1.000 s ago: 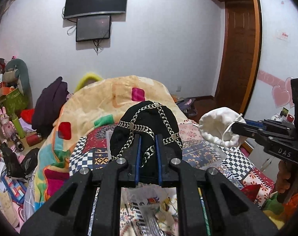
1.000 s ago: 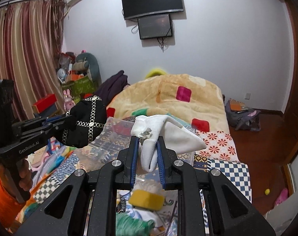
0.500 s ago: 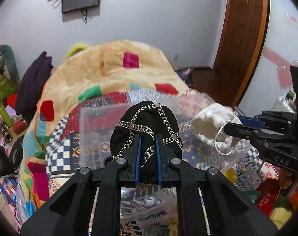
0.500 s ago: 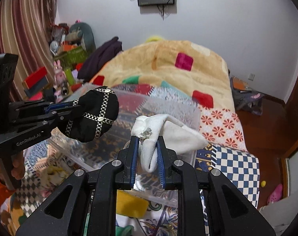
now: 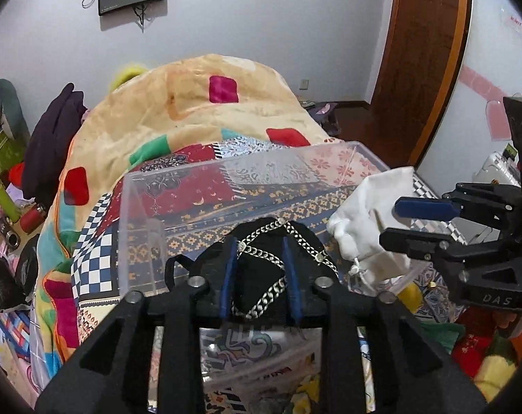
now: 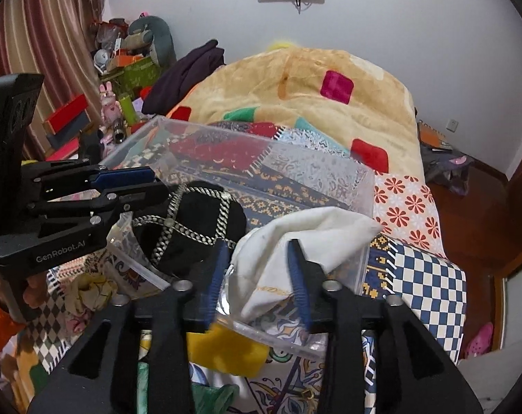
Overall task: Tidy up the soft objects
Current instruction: 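Lower the cap and white bag into the clear box and open both grippers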
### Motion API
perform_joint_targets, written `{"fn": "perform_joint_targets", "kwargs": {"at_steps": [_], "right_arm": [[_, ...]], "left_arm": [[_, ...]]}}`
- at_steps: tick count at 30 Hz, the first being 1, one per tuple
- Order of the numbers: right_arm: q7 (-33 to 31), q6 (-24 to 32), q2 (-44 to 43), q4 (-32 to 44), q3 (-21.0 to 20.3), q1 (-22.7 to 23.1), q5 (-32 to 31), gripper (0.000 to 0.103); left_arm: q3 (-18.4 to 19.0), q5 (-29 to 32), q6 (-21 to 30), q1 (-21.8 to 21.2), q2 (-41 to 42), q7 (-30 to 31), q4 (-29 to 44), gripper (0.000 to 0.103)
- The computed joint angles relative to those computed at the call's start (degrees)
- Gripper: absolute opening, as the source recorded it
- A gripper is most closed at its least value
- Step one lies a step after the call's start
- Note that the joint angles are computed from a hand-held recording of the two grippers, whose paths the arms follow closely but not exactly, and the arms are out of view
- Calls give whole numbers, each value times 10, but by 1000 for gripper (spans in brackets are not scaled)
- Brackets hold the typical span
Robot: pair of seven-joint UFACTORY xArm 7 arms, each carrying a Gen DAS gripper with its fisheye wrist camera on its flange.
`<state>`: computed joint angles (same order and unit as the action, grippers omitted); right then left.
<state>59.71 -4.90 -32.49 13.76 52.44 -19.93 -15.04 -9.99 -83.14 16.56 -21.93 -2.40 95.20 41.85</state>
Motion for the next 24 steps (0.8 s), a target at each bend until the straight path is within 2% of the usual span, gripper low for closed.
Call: {"fn": "perform_joint_targets", "kwargs": {"at_steps": [2,6,9,11,15,18,24], "right_arm": [[7,7,-28,-8,-10,20,5,49],[26,42,-79,-17,-42,72,7,53],[56,73,-130,-28,-56,110,3,62],[79,104,-168,-37,-62,141,-1,67],[115,159,-217,-48,-74,199,-13,69],[145,204,-243,-54,-78,248,-20,73],[211,273,-251,-64,-68,326,-30,79]], "left_arm": [[4,-13,10,2,-20,9,-9,37],[12,-47,18,1,-70,42,-37,46],[19,-67,31,1,-111,61,-59,58],[23,-74,41,1,-139,67,-76,63],[32,-72,59,5,-193,61,-112,70],[39,-63,70,7,-222,50,-135,74],[53,-42,73,9,-265,37,-189,74]]}}
